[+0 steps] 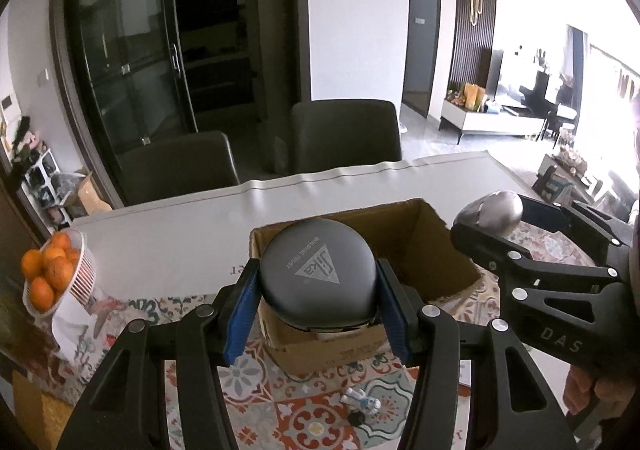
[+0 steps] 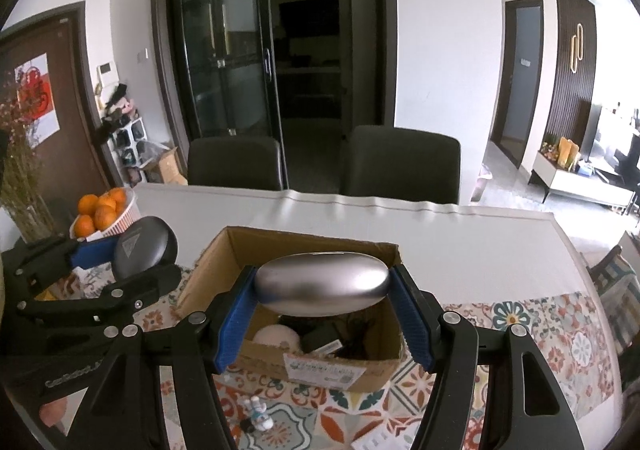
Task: Organize rigid objects
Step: 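Carry the grey case with the left tool while the right tool carries the silver case over the box, then open both tools to drop the earbud cases into the box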
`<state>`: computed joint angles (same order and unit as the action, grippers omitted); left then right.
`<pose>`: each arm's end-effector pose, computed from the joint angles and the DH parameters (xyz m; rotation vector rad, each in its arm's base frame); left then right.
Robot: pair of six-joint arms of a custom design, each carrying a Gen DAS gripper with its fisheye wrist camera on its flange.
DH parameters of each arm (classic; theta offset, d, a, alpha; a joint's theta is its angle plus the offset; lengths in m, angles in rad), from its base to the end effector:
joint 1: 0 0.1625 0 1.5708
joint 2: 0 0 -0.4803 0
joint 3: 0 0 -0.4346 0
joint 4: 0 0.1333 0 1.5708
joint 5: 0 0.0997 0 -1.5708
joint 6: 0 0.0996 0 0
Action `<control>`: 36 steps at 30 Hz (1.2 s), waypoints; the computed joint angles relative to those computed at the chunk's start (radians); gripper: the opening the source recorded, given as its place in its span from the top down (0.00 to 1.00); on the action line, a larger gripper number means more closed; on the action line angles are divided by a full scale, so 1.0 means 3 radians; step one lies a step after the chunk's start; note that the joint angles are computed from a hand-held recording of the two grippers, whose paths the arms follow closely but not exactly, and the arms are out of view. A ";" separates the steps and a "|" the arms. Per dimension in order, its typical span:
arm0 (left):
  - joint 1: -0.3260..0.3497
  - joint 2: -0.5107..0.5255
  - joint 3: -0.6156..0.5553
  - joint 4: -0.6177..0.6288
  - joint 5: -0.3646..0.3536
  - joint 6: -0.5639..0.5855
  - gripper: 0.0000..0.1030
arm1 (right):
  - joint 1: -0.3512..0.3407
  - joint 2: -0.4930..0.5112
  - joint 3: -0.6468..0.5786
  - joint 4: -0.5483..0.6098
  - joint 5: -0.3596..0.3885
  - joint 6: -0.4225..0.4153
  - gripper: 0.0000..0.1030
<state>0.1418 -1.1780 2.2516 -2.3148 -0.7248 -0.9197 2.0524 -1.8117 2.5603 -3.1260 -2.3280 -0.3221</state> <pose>-0.4301 -0.2714 0.1295 0.7767 2.2721 -0.8405 0.2081 -0.2580 0.3550 0.5303 -2.2276 1.0318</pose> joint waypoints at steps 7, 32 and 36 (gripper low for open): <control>0.0289 0.0179 -0.0209 0.0070 -0.0261 0.0106 0.47 | -0.0315 0.0070 -0.0166 0.0457 0.0147 0.0132 0.36; 0.0675 0.0399 -0.0421 0.0422 -0.0679 -0.0032 0.42 | -0.0742 0.0265 -0.0337 0.1072 0.0154 0.0407 0.36; 0.0605 0.0339 -0.0435 0.0599 -0.0525 -0.0162 0.35 | -0.0749 0.0253 -0.0358 0.1141 0.0202 0.0463 0.36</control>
